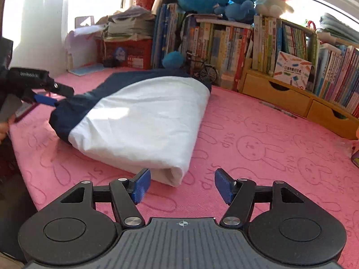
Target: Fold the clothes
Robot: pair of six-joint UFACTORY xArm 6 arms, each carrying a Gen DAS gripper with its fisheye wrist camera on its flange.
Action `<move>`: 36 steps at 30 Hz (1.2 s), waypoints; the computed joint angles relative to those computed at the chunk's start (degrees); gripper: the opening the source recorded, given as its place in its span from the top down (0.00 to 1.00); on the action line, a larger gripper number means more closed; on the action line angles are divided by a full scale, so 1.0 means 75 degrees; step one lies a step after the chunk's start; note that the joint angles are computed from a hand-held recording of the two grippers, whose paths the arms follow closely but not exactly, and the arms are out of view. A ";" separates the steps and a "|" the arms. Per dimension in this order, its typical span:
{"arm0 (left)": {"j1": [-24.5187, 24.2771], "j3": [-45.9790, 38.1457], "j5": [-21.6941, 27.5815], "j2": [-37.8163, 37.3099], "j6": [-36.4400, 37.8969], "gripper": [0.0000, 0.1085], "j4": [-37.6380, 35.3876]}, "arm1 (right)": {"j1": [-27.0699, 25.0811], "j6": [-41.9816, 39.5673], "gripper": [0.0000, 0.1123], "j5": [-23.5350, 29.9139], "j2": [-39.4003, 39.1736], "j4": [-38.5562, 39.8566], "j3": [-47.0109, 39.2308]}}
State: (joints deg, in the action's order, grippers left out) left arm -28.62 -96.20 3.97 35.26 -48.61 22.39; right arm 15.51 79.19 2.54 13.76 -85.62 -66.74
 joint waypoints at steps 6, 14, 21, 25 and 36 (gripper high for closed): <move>-0.0526 -0.0487 -0.0008 0.0062 -0.0882 0.05 0.2701 | 0.0042 0.1601 0.46 -0.0007 0.1238 -0.0788 -0.1216; -0.0938 -0.2728 0.3150 0.1763 -0.1307 0.05 0.3792 | 0.0326 0.3170 0.85 0.1029 0.1370 -0.1909 -0.1564; -0.0811 -0.2338 0.1904 0.1725 0.0295 0.05 0.2088 | 0.1501 0.2857 0.86 0.4072 0.0324 -0.2198 -0.0108; -0.0679 -0.2071 0.1682 0.1587 0.0566 0.05 0.2050 | 0.2097 0.2344 0.86 0.4979 -0.0205 -0.1904 0.0568; -0.0369 -0.1413 0.2521 0.0535 -0.0622 0.05 0.3481 | -0.0852 0.2762 0.69 -0.3084 -0.0699 0.0395 0.1242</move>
State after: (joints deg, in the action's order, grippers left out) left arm -31.39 -106.80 22.88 39.27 -53.28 48.50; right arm 9.12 99.91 -20.59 8.52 -82.66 -57.43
